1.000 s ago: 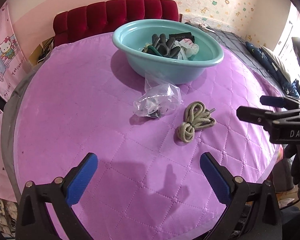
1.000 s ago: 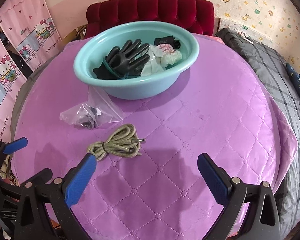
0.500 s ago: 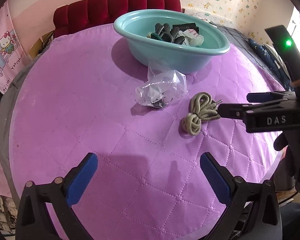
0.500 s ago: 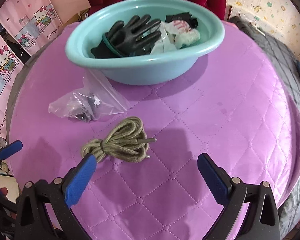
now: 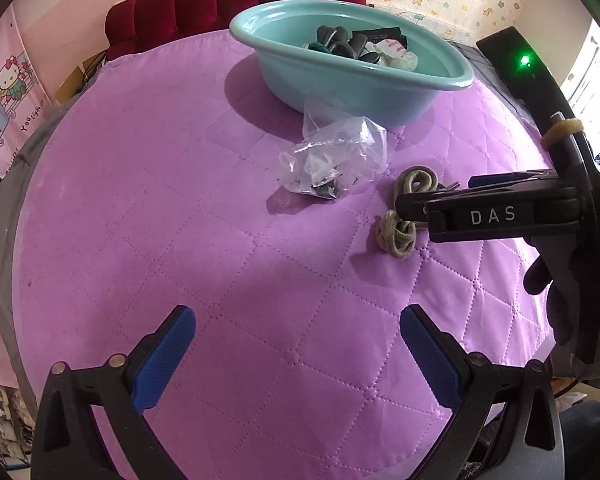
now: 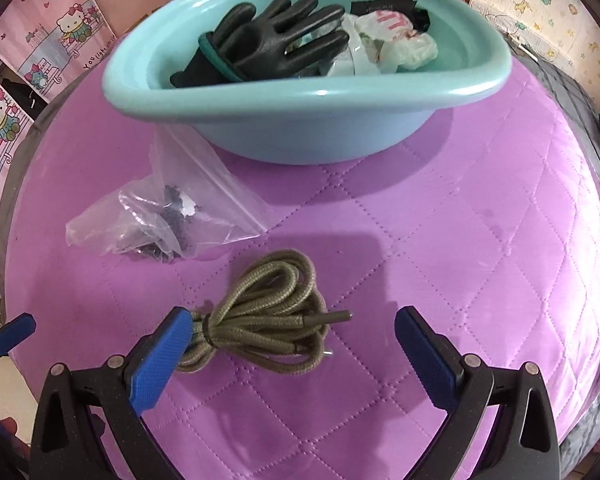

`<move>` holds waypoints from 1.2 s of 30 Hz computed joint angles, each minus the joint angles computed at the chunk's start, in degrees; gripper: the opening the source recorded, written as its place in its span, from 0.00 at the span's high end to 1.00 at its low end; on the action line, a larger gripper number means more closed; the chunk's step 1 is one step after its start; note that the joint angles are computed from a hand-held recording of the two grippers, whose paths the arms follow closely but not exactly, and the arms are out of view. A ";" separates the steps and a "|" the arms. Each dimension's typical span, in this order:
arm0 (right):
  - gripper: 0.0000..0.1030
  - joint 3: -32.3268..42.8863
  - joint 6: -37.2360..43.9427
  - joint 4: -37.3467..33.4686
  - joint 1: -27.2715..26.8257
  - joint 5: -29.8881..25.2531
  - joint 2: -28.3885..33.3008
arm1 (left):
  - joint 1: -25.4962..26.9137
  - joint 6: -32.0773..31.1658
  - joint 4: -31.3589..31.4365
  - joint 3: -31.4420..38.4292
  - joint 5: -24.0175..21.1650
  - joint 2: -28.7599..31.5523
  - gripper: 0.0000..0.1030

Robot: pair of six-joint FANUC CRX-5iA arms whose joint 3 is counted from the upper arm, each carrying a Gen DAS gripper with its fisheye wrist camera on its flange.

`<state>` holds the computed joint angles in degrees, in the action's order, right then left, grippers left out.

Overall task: Organize soft objects
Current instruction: 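Move the right tool to the grey-green cord and grasp it, then grasp the small clear zip bag with the left tool while the right tool holds the cord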

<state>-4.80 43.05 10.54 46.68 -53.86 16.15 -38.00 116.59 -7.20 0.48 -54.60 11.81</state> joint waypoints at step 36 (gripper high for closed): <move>0.89 -0.67 3.60 -6.19 -2.44 0.46 -5.34 | 1.93 -5.64 2.91 9.14 3.85 8.14 0.00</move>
<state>-5.47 46.65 4.35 44.24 -53.40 10.81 -36.07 110.95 -4.28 9.62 -50.76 19.95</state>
